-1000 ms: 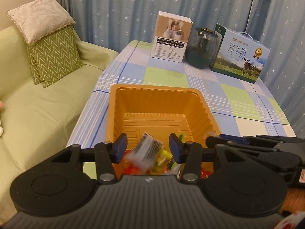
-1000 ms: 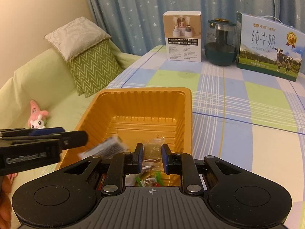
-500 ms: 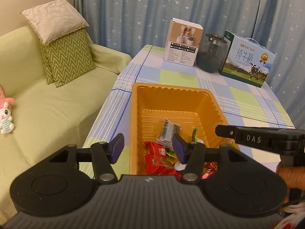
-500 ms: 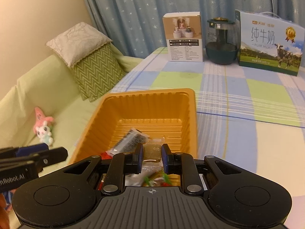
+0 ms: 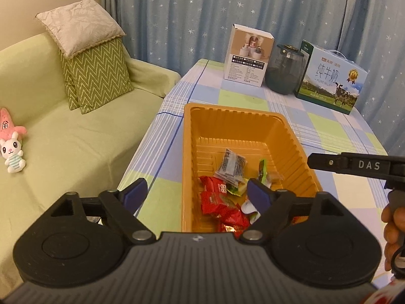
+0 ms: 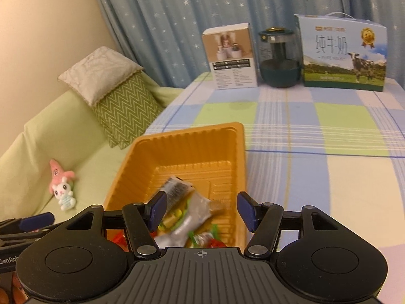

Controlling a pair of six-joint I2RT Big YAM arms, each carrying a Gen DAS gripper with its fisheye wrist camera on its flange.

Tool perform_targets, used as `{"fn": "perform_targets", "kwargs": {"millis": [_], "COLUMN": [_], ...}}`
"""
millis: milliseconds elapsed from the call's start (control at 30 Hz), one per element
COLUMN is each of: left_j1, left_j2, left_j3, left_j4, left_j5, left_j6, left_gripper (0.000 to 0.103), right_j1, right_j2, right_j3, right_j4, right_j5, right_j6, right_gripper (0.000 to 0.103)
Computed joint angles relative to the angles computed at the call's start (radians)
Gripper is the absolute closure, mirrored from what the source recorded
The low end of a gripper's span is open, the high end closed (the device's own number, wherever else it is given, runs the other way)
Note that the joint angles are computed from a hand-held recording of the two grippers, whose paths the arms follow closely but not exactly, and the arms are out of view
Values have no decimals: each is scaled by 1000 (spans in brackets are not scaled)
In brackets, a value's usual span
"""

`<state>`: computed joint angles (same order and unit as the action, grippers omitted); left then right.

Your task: Organize snacks

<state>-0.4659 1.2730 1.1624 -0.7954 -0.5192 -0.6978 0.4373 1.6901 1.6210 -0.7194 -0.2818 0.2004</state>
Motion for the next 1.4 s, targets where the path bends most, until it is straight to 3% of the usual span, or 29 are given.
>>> {"fn": "perform_targets", "kwargs": {"millis": [200, 367, 967, 1267, 1400], "left_j1": [-41, -71, -232, -330, -377], "left_j2": [-3, -17, -49, -49, -46], "left_j3": [20, 31, 101, 126, 143], "left_j4": [-41, -71, -257, -364, -421], "left_j5": [-41, -69, -154, -197, -251], "left_j6": [-10, -39, -150, -268, -333], "left_gripper": [7, 0, 0, 0, 0], "right_j1": [-11, -15, -28, -36, -38], "right_j2": [-43, -100, -318, -430, -475], "right_j3": [-32, -73, -216, -282, -305], "right_j4": [-48, -66, -147, -175, -186], "right_j5": [28, 56, 112, 115, 111], "right_j6": [-4, -13, -34, -33, -33], "right_gripper": [36, 25, 21, 21, 21]}}
